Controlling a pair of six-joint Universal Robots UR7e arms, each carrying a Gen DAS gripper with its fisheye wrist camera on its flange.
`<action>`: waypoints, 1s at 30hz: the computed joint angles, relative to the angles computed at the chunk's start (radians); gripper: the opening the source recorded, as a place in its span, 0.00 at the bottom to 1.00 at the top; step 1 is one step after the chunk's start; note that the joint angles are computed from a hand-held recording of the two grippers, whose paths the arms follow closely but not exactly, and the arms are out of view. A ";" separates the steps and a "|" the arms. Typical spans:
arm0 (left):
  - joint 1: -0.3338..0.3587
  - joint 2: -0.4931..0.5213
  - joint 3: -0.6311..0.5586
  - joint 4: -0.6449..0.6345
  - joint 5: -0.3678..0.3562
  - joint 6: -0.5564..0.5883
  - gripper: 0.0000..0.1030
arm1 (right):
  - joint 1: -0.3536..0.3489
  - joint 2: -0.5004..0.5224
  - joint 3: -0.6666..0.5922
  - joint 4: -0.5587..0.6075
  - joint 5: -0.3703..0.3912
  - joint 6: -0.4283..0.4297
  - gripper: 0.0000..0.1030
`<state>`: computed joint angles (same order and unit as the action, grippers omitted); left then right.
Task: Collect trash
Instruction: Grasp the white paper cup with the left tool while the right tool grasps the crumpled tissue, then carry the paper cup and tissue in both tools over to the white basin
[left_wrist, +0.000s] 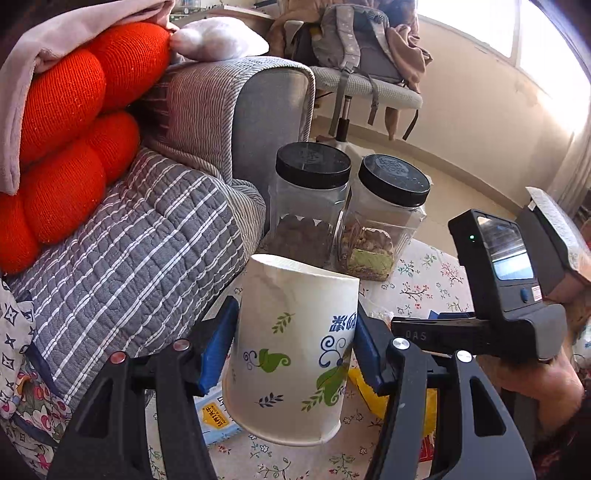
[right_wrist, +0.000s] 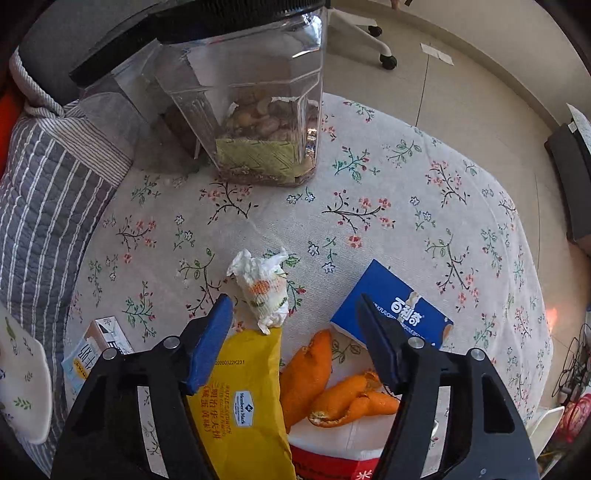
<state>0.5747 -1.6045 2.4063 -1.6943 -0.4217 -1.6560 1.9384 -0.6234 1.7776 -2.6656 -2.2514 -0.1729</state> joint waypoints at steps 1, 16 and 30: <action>-0.002 -0.005 0.005 -0.001 0.004 -0.002 0.57 | 0.000 0.014 -0.012 0.003 -0.003 0.008 0.60; 0.041 -0.024 0.026 -0.084 -0.020 0.046 0.57 | 0.007 0.088 -0.064 0.059 -0.003 0.032 0.28; 0.029 0.016 -0.009 0.059 0.006 -0.084 0.57 | 0.018 -0.125 0.166 -0.286 0.151 -0.075 0.28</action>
